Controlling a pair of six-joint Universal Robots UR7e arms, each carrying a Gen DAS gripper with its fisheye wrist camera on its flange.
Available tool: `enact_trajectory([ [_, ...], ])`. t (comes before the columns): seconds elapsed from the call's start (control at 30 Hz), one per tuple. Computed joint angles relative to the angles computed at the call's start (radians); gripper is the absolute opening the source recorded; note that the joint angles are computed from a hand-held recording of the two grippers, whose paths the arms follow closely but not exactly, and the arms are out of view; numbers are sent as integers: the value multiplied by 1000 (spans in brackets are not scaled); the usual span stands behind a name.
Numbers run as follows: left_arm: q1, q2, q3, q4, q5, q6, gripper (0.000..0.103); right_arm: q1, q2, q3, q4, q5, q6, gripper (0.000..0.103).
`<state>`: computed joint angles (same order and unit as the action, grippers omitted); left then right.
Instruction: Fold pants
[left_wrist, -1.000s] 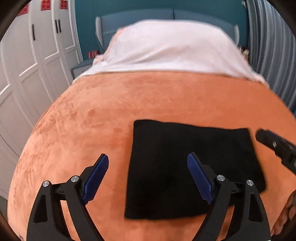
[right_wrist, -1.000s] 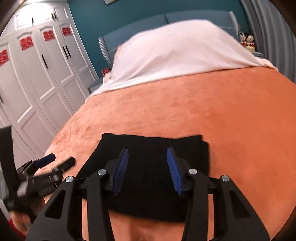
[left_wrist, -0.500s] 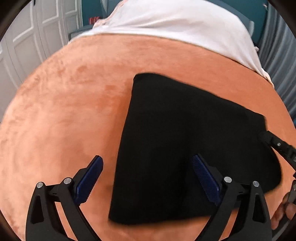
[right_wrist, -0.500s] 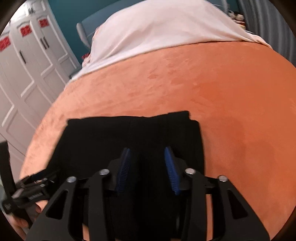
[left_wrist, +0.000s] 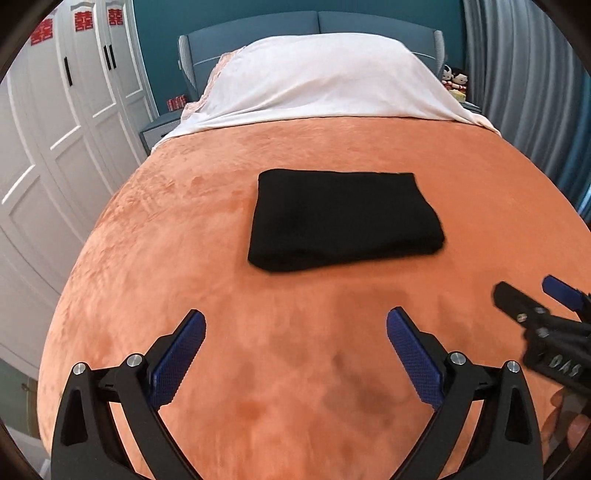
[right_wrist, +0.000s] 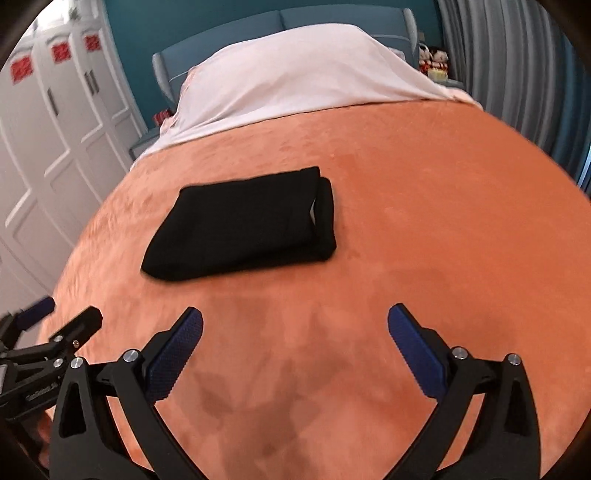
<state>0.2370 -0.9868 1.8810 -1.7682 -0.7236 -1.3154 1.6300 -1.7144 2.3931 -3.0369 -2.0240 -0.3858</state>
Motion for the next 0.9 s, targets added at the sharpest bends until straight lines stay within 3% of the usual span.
enact_trajectory([
  [0.2,-110,-41,26,107,-101,-169,98,126,-130,106,-29,-125,-3,98],
  [0.43,-185,-65,42,141,-173,-213,98,141,-319,164,121,-105,66,98],
  [0.6,-208,-60,39,168,-203,-223,98,175,-370,195,140,-162,68,98],
  [0.9,-240,-67,35,229,-224,-290,98,204,-436,201,201,-191,102,98],
])
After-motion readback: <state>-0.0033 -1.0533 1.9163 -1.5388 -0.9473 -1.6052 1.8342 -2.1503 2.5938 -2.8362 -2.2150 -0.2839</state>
